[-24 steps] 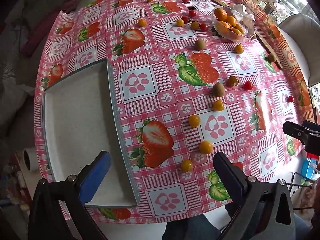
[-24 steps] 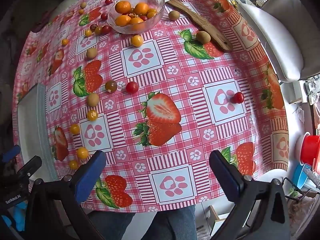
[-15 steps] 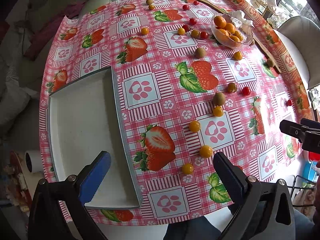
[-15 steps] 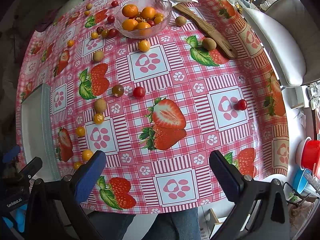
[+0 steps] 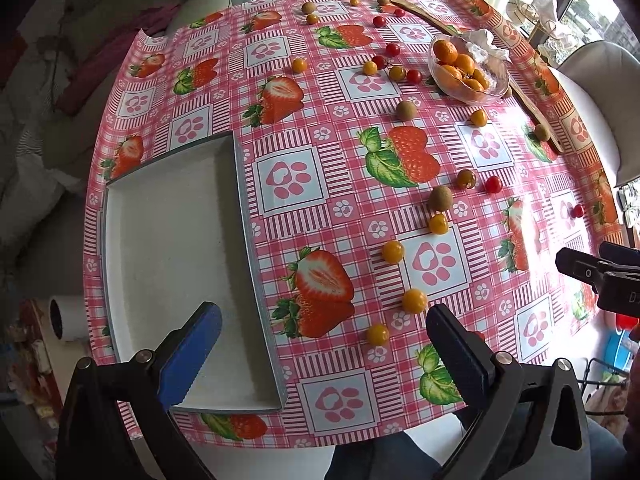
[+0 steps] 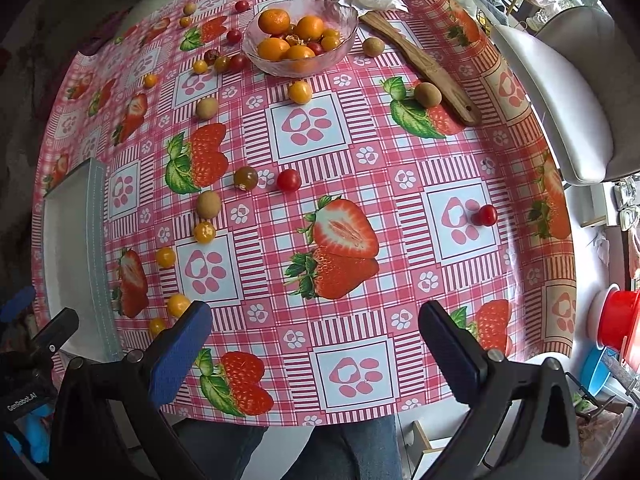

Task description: Organize fruits

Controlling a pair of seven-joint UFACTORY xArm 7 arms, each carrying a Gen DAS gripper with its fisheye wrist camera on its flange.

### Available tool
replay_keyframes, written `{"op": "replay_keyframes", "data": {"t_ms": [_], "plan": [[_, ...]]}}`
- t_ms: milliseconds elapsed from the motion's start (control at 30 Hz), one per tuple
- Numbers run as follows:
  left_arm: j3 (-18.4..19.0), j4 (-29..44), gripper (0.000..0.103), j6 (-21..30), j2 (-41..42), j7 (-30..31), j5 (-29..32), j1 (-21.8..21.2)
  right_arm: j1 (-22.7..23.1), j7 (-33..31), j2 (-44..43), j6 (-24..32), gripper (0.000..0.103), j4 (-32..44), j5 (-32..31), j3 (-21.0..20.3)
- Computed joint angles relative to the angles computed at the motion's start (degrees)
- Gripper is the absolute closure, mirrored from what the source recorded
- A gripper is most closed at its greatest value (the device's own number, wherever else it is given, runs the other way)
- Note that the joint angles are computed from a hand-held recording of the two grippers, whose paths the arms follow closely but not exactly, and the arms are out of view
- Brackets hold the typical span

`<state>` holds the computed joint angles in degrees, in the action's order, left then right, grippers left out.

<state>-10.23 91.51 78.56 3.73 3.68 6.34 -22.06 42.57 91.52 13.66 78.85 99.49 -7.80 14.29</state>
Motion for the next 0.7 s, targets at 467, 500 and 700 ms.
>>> {"op": "replay_keyframes", "data": {"t_ms": [467, 500, 700], "plan": [[0.05, -3.16, 0.000, -2.31, -1.42, 0.65, -1.37, 0.73, -0.79, 0.84, -2.42, -4.43, 0.000, -3.67, 1.78, 0.37], [0.03, -3.24, 0.000, -2.18, -1.21, 0.74, -1.43, 0.73, -0.93, 1.12, -2.57, -4.58, 0.000, -3.96, 1.97, 0.46], [-0.02, -4.78, 0.000, -3.81, -0.22, 0.76, -1.76, 0.55, -1.84, 1.87, -2.78, -5.84, 0.000, -5.40, 3.15, 0.70]]}}
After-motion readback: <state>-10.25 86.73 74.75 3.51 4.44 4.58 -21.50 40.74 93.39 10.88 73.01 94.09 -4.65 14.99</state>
